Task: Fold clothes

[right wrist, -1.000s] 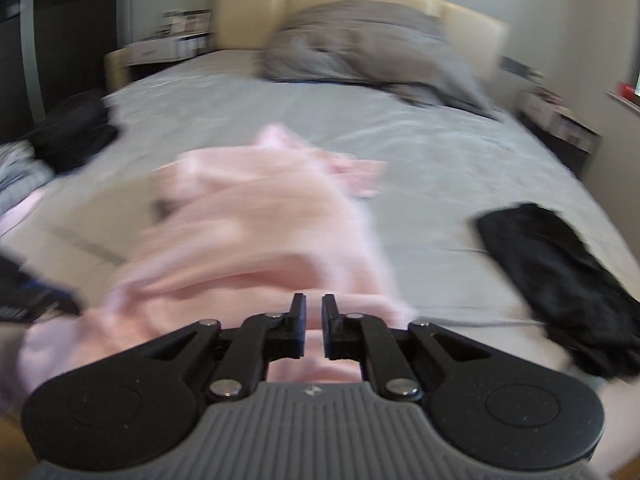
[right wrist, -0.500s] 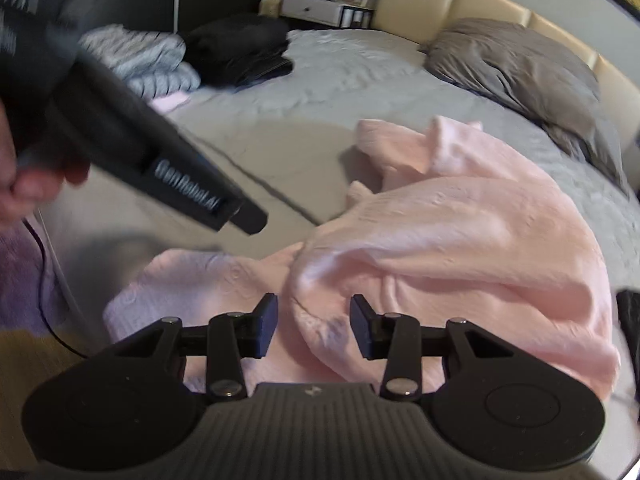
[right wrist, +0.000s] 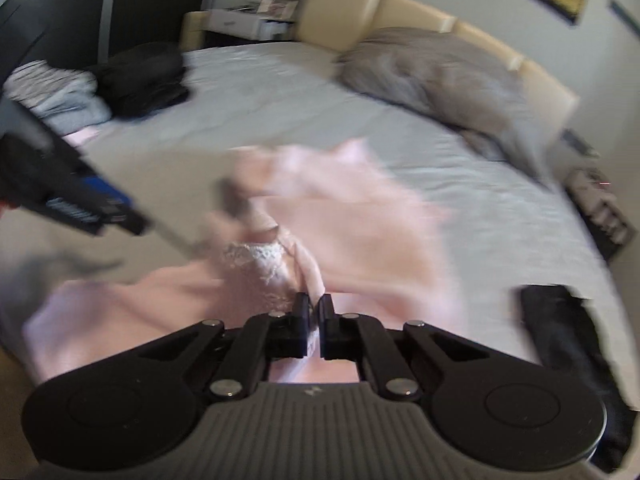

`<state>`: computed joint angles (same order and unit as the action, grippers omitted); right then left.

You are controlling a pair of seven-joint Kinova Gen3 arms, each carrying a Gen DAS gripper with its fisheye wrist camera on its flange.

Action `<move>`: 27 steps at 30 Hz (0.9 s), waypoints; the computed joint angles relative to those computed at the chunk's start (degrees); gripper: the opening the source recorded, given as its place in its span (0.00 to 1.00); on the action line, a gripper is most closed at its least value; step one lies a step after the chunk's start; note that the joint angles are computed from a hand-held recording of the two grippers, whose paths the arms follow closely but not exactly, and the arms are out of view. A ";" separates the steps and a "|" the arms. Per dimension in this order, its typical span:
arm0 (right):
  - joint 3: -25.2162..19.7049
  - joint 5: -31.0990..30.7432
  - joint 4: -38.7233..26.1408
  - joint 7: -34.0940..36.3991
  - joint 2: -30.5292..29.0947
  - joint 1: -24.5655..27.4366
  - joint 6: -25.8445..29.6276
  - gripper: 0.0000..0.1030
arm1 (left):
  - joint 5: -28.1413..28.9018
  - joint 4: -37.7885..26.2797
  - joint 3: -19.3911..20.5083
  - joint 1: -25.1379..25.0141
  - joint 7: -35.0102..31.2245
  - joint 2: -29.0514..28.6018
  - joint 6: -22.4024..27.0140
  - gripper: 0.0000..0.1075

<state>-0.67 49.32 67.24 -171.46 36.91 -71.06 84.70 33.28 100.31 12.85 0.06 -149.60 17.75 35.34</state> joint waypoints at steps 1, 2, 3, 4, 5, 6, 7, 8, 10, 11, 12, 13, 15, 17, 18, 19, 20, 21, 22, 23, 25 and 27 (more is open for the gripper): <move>0.42 -0.23 0.83 -0.33 -0.92 -0.45 2.20 0.05 | 0.03 -0.05 0.54 0.17 -1.26 -0.03 -0.80 0.21; 0.58 -0.56 1.75 -1.10 -1.70 -0.59 4.14 0.05 | 0.38 0.03 1.27 0.21 -2.95 -0.08 -1.88 0.22; 0.56 -0.85 2.67 -1.97 -2.46 -0.58 6.07 0.05 | 0.78 0.08 1.98 0.25 -4.67 -0.10 -2.94 0.26; 0.41 -1.11 3.59 -2.86 -3.22 -0.47 8.01 0.05 | 1.31 0.07 2.70 0.28 -6.31 -0.06 -4.00 0.29; 0.04 -1.57 4.84 -4.17 -4.01 -0.14 9.35 0.05 | 1.90 0.01 3.40 0.31 -7.81 0.02 -4.96 0.34; -0.34 -2.23 6.16 -5.92 -4.81 0.37 10.49 0.05 | 2.52 -0.23 4.10 0.31 -9.18 0.22 -5.64 0.39; -0.77 -2.91 7.56 -7.86 -5.57 0.86 11.33 0.05 | 3.06 -0.68 4.87 0.25 -10.75 0.58 -6.00 0.39; -1.21 -3.64 8.96 -9.80 -6.33 1.37 12.10 0.05 | 2.96 -1.27 5.36 0.63 -12.04 0.92 -6.36 0.39; -2.05 -5.05 11.53 -13.69 -7.62 2.33 13.56 0.05 | 1.59 -2.16 6.00 2.23 -14.07 1.46 -7.95 0.40; -2.47 -5.54 12.79 -15.72 -8.19 2.73 14.02 0.05 | 0.72 -2.54 6.32 3.12 -14.86 1.79 -8.99 0.41; -3.03 -6.03 13.79 -17.36 -8.62 3.10 14.36 0.05 | -0.06 -3.03 6.82 3.79 -15.68 2.23 -9.82 0.41; -3.67 -6.63 15.34 -19.28 -9.34 3.44 14.39 0.05 | -0.69 -3.70 7.62 4.13 -16.75 2.84 -10.20 0.41; -5.19 -7.34 18.16 -22.87 -10.75 4.08 13.32 0.05 | -2.26 -5.72 8.90 5.09 -18.34 4.49 -9.92 0.43; -6.80 -7.86 20.61 -26.05 -11.77 4.69 12.01 0.05 | -4.56 -8.05 9.81 6.68 -19.97 6.46 -9.64 0.44; -7.51 -7.97 21.24 -26.88 -11.95 4.99 11.62 0.05 | -6.22 -9.21 9.93 7.89 -20.77 7.47 -9.90 0.44; -8.05 -7.96 21.94 -27.51 -12.15 5.38 10.99 0.05 | -8.27 -10.49 9.68 9.45 -21.25 8.50 -10.18 0.44; -8.53 -7.98 22.49 -28.14 -12.33 5.58 10.52 0.05 | -10.60 -12.12 9.16 11.16 -21.42 9.63 -9.99 0.44; -8.94 -7.95 23.22 -28.71 -12.64 5.83 9.77 0.05 | -12.90 -13.91 8.70 12.71 -21.61 10.84 -9.53 0.44; -9.30 -7.97 23.91 -29.33 -12.96 5.97 9.16 0.05 | -15.12 -15.89 8.37 14.07 -21.99 12.06 -8.64 0.44; -9.59 -7.97 24.92 -30.00 -13.49 6.24 8.32 0.05 | -17.37 -18.26 8.06 15.35 -22.65 13.40 -7.04 0.44; -10.01 -7.53 27.13 -31.19 -14.72 7.14 6.05 0.05 | -21.27 -23.57 8.22 17.05 -25.58 16.37 -2.49 0.44; -10.50 -7.13 28.44 -32.25 -15.53 7.67 4.62 0.05 | -24.89 -28.81 8.24 19.00 -28.79 19.28 1.61 0.50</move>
<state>-11.17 42.20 95.68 -203.71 21.37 -63.39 89.32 8.39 71.50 21.09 19.06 -178.39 37.03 36.95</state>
